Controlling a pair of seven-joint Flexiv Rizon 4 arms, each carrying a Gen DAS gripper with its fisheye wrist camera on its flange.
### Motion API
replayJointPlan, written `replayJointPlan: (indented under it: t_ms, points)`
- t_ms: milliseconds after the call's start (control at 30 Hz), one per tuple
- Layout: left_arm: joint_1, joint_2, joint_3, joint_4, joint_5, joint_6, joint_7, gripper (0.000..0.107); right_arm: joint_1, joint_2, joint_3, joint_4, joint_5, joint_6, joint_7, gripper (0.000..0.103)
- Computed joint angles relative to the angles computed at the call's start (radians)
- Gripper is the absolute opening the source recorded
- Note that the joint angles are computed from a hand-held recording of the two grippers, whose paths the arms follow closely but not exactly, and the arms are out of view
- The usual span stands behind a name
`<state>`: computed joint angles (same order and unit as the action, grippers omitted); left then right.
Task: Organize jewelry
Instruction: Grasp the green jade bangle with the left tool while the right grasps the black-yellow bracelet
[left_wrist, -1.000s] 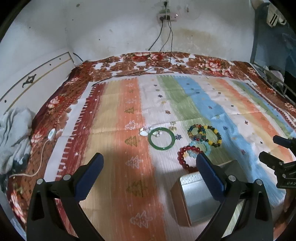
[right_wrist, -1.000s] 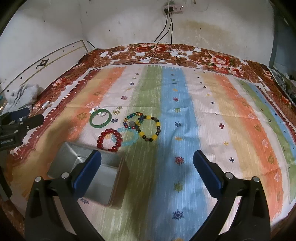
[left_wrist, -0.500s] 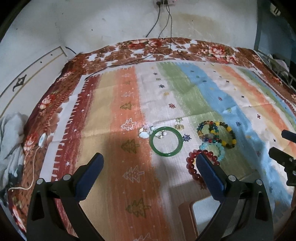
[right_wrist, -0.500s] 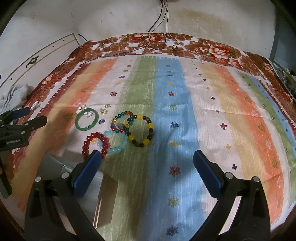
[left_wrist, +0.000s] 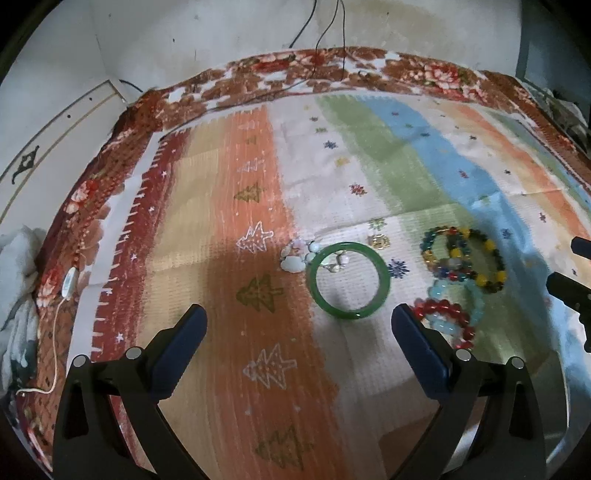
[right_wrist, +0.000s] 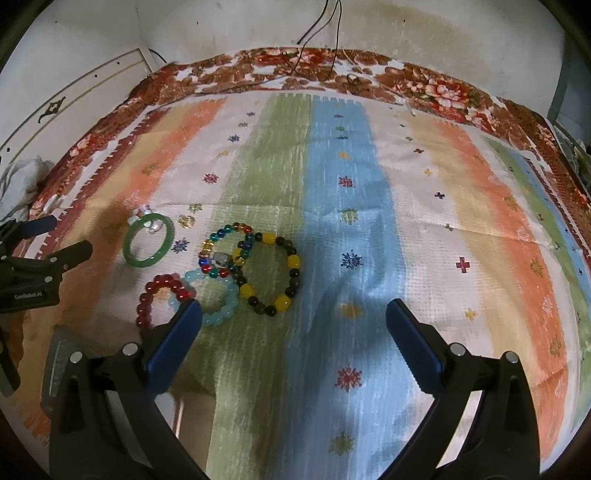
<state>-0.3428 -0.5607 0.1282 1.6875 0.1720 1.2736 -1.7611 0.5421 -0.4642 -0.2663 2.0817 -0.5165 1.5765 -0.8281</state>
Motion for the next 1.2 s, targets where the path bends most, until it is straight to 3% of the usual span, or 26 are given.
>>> replayJointPlan:
  t_ms: [100, 167, 300, 433, 700, 967, 1200]
  points:
    - [0.012, -0.016, -0.014, -0.015, -0.014, -0.015, 0.016, 0.098, -0.096, -0.026, 0.12, -0.055, 0.033, -0.068, -0.051, 0.098]
    - [0.019, -0.029, -0.021, -0.028, -0.028, -0.03, 0.019, 0.098, -0.123, -0.042, 0.154, -0.078, 0.039, -0.09, -0.071, 0.098]
    - [0.065, -0.051, -0.073, -0.037, -0.097, -0.048, 0.058, 0.098, -0.122, -0.056, 0.149, -0.094, 0.032, -0.089, -0.073, 0.098]
    - [0.06, -0.073, -0.062, -0.057, -0.11, -0.044, 0.066, 0.098, -0.15, -0.077, 0.178, -0.133, 0.049, -0.123, -0.085, 0.098]
    - [0.058, -0.109, -0.06, -0.11, -0.124, -0.084, 0.089, 0.098, -0.135, -0.124, 0.154, -0.186, 0.021, -0.172, -0.077, 0.098]
    - [0.048, -0.137, -0.054, -0.152, -0.114, -0.136, 0.091, 0.098, -0.182, -0.181, 0.211, -0.261, 0.058, -0.219, -0.109, 0.098]
    - [0.053, -0.16, -0.06, -0.181, -0.117, -0.16, 0.093, 0.098, -0.172, -0.216, 0.195, -0.303, 0.06, -0.247, -0.1, 0.096]
